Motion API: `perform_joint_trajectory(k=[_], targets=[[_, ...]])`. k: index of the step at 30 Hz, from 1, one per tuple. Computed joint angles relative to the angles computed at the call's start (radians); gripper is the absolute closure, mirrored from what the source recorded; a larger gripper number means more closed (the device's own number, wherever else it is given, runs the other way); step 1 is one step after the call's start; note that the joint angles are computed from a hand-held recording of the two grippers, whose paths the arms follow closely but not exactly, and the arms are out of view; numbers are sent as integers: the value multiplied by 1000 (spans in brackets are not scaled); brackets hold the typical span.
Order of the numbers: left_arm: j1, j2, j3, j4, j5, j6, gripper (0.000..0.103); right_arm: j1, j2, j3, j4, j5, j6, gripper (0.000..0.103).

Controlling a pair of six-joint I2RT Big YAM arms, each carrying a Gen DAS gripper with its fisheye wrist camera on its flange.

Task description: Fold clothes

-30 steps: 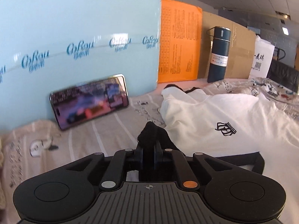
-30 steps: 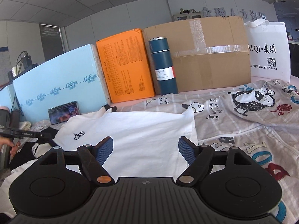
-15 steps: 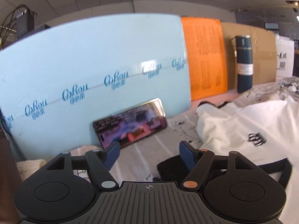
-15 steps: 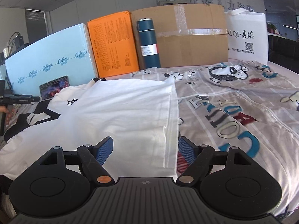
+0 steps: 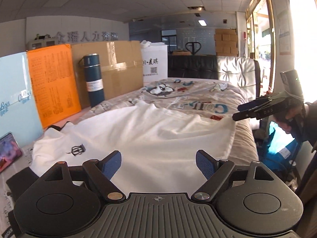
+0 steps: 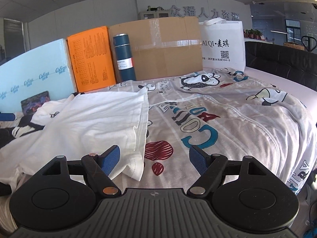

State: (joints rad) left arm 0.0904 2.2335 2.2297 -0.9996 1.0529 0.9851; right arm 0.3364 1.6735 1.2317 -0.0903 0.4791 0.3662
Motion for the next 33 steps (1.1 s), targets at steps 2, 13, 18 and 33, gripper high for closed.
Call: perform_joint_trajectory(k=[2,13,18,33], targets=[[11,-22,-36,-74,34,61,18,15,4,3,-19,17,-70,24],[17,-222,-432,46,-116,167,14,35,47,42,-63,32,-421,17],[33,-300,-601,240,-177,138,14,35,76,68,-30,37,-584,17],[88,-317,-660,506,-39,-213,94,50,117,117,29,-202,-754,32]])
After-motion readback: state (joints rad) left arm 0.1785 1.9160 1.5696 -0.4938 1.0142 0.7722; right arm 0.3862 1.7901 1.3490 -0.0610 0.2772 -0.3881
